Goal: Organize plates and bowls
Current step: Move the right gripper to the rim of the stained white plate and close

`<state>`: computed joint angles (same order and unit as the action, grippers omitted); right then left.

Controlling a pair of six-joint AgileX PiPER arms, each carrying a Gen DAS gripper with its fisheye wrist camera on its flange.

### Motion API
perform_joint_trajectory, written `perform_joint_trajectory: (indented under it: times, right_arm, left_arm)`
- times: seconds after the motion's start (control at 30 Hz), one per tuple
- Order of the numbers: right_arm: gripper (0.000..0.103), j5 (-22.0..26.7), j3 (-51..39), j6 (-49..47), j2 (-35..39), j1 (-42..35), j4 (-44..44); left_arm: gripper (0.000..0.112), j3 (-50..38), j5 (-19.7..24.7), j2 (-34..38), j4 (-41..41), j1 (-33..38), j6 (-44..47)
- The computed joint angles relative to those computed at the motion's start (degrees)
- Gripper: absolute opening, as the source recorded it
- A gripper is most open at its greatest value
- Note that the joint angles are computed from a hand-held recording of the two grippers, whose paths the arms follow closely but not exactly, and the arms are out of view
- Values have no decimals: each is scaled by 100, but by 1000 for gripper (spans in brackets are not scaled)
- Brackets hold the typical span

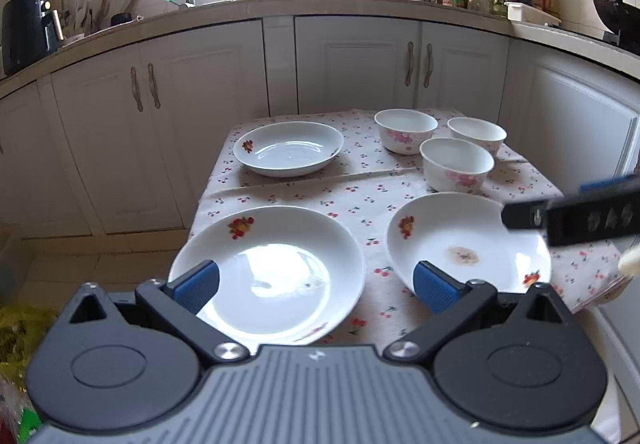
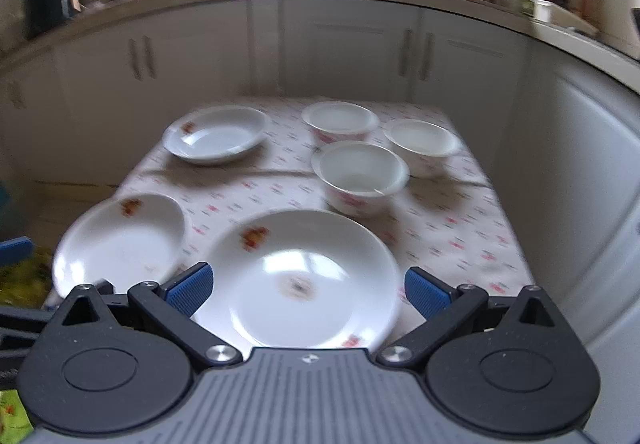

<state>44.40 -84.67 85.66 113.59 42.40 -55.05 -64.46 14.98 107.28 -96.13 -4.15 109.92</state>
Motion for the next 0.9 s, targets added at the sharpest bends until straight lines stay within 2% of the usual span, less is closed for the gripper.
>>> perform_joint_trajectory:
  times: [0.07, 0.17, 0.27, 0.4, 0.47, 0.53, 0.6, 0.7, 0.9]
  right_arm:
    - [103, -812, 387, 422, -161, -150, -572]
    - [103, -1244, 176, 47, -24, -339, -436]
    - [103, -1723, -222, -898, 218, -607, 476]
    - [103, -2167, -903, -2774, 712, -871, 2300]
    - [103, -1916, -1462, -3515, 1073, -865, 2839]
    - [103, -1459, -2199, -4088, 1497, -811, 3077]
    - [103, -1237, -2691, -4584, 1776, -817, 3332]
    - [103, -854, -3490, -5296, 2222, -902, 3976]
    - [103, -33, -5077, -6072, 3132, -1138, 4788]
  left_arm:
    - [102, -107, 183, 130, 92, 169, -33]
    - [102, -414, 267, 368, 983, 356, -715]
    - [102, -630, 640, 595, 1331, 630, -641]
    - [102, -967, 1016, 927, 1929, 948, -732]
    - [102, -1164, 1122, 1100, 2240, 1068, -838]
    - [102, -1426, 1324, 1287, 2616, 1185, -1035]
    - [102, -1667, 1504, 1459, 2901, 1275, -1136]
    - [102, -2053, 1949, 1734, 3276, 1412, -1270]
    - [102, -2716, 2724, 2214, 3693, 1614, -1318]
